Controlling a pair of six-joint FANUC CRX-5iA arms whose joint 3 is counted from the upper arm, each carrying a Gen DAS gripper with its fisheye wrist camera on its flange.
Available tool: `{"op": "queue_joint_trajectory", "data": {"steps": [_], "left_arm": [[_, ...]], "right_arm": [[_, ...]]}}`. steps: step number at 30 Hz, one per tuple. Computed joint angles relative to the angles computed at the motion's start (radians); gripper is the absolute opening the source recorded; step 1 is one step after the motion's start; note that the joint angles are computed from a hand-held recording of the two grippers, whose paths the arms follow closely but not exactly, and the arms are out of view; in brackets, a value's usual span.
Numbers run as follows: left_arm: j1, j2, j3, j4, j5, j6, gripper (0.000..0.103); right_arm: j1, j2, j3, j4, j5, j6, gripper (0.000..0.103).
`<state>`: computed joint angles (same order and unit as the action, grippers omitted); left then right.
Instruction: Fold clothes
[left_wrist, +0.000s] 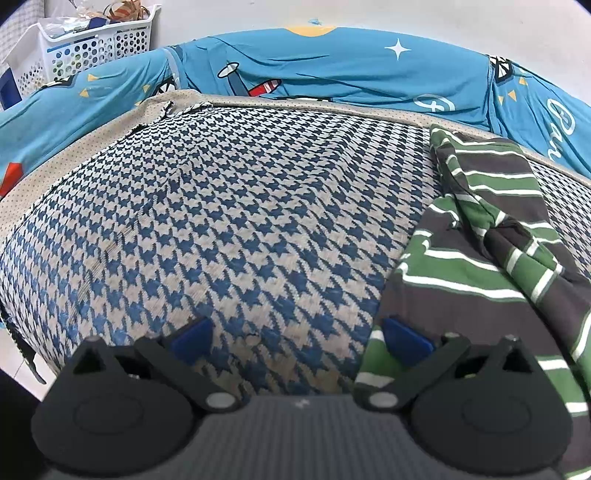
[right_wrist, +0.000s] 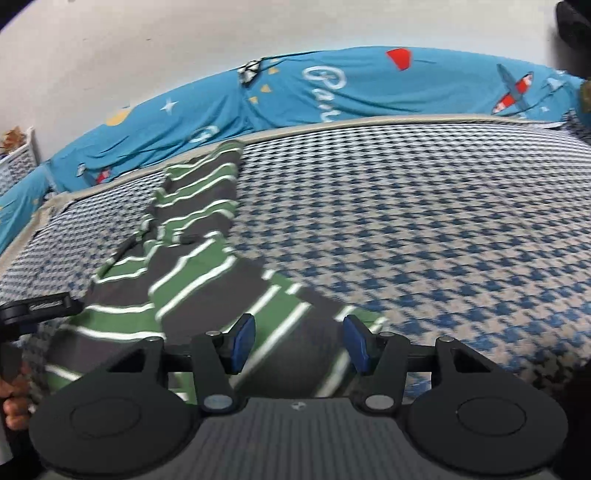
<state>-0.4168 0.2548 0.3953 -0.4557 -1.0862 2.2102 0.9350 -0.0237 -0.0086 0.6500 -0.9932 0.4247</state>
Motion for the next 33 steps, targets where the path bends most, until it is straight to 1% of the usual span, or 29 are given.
{"op": "queue_joint_trajectory", "data": {"steps": [7, 13, 14, 16, 18, 19, 21, 24, 30, 33], "left_arm": [[-0.004, 0.005, 0.005, -0.006, -0.004, 0.001, 0.103], [-0.003, 0.005, 0.005, -0.004, -0.002, -0.006, 0.103], [-0.004, 0.006, 0.005, -0.005, -0.002, -0.007, 0.103], [-0.005, 0.007, 0.006, -0.006, -0.002, -0.008, 0.103], [-0.008, 0.011, 0.010, -0.010, -0.004, -0.008, 0.103], [-0.009, 0.012, 0.013, -0.012, -0.006, -0.008, 0.103], [-0.011, 0.013, 0.014, -0.014, -0.007, -0.008, 0.103], [-0.011, 0.013, 0.015, -0.014, -0.007, -0.011, 0.103], [-0.001, -0.005, -0.008, 0.011, 0.013, -0.019, 0.103], [0.000, -0.013, -0.018, 0.022, 0.021, -0.032, 0.103]], "right_arm": [[-0.001, 0.020, 0.015, 0.015, -0.086, -0.029, 0.054], [0.001, 0.026, 0.010, 0.028, -0.083, -0.011, 0.056], [0.001, 0.029, 0.010, 0.031, -0.079, -0.005, 0.055], [0.002, 0.032, 0.006, 0.038, -0.066, 0.007, 0.048], [0.002, 0.030, 0.000, 0.039, -0.044, 0.026, 0.030], [0.003, 0.029, -0.003, 0.036, -0.033, 0.039, 0.027], [0.004, 0.027, -0.007, 0.031, -0.015, 0.065, 0.014], [0.009, 0.020, -0.014, 0.026, 0.003, 0.089, 0.010], [0.020, 0.006, -0.022, 0.023, 0.040, 0.111, 0.009], [0.026, 0.014, -0.014, 0.023, 0.041, 0.128, 0.009]]}}
